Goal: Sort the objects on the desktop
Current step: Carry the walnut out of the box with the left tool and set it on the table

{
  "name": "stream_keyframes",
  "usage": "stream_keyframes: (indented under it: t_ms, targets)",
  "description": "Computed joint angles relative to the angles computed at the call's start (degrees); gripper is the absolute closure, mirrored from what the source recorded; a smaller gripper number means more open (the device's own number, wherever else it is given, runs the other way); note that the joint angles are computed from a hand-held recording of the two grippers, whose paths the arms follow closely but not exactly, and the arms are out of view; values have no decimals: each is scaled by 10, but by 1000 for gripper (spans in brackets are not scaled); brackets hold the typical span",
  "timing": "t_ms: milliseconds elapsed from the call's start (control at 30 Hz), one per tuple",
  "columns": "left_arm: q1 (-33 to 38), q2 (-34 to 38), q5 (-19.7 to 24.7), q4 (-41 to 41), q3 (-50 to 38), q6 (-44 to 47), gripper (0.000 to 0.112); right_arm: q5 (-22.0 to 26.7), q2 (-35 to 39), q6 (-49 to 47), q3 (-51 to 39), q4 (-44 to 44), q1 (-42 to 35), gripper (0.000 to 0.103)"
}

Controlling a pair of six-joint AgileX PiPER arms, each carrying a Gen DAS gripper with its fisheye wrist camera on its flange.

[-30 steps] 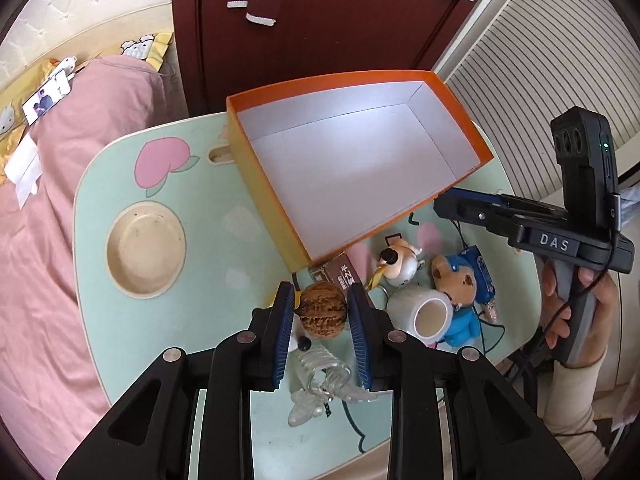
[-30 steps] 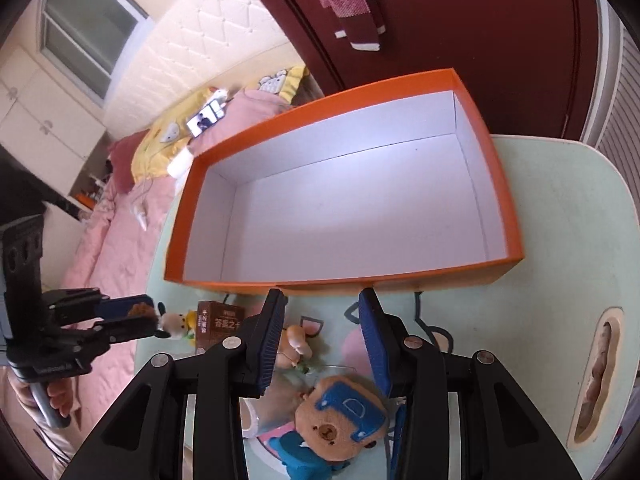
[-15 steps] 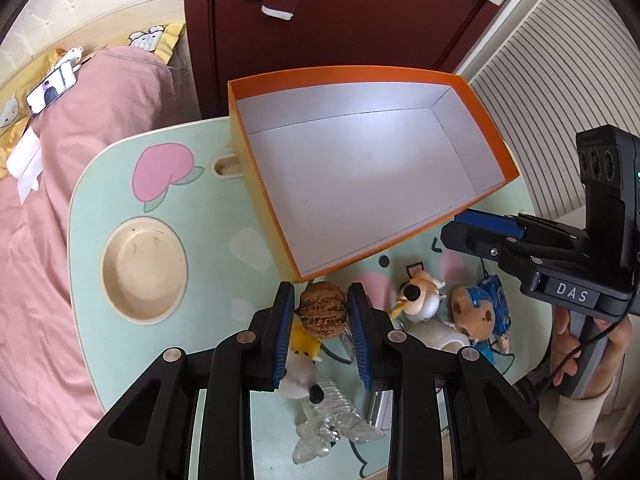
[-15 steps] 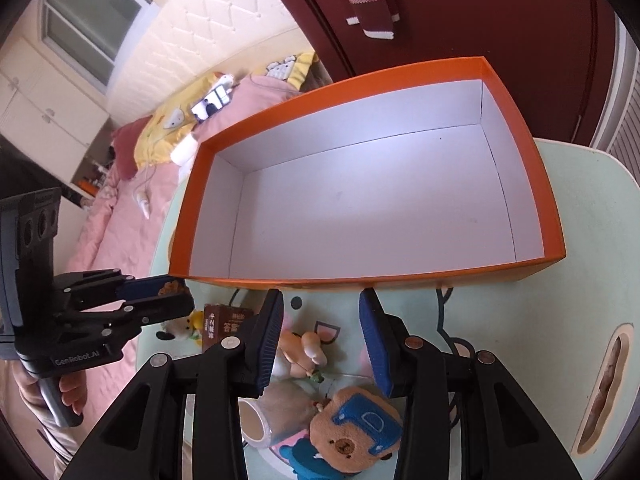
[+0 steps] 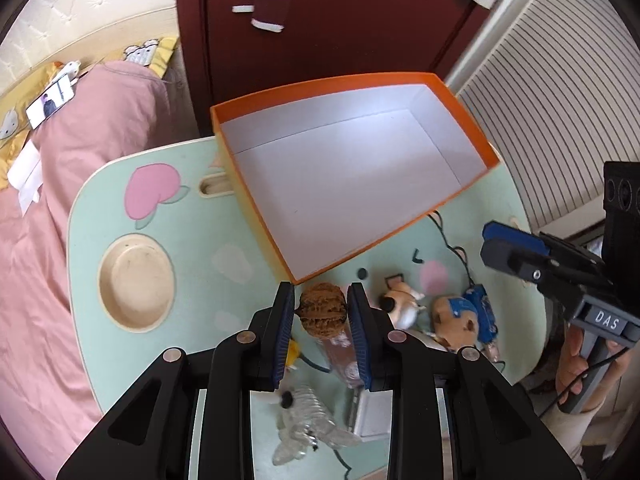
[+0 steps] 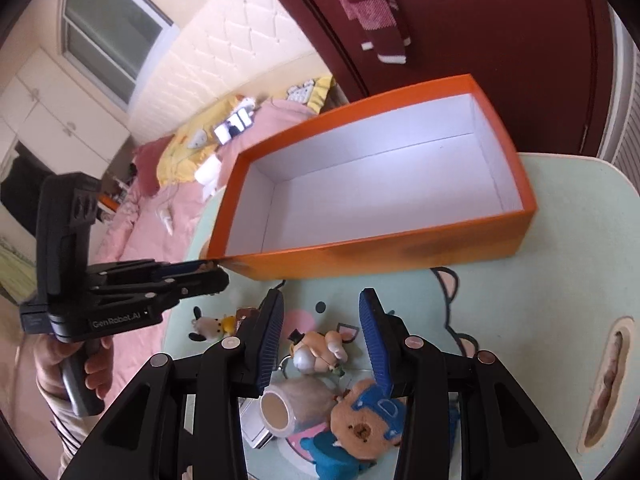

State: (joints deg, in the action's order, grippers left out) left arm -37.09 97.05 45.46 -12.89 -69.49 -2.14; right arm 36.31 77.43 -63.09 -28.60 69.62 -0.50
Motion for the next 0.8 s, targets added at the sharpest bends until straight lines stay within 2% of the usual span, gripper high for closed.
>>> stream_keyframes:
  t_ms: [100,167,267,367,433,533,600,800]
  targets:
    - [-39,-5,2,9,-5,-9,83,37,-63,-25,33,-10,-73,64]
    - [-52,2,3,15,-11,-18,83,74,-76,-49,44,-15,-122,64]
    - [-43,-4,-4,-8,-2,-7,83,87,-64,-83,52,-7,-165,64]
    - [-41,-39,-11,-39,26,13,83,89,-41,-111,55,8,-187,64]
    - [-58,-37,12,-46,11,27,83,103,-23,-129,55,15,-207,64]
    - [-111,-7,25,18,-35,-32,83,130,-16,-144,55,26,-236,64]
    - [-130,34,32,28,-74,-49,83,145,-21,-147,56,26,-254,64]
    - [-174,135,34,79,-141,-106,83,154,-45,-150,61,14,-269,64]
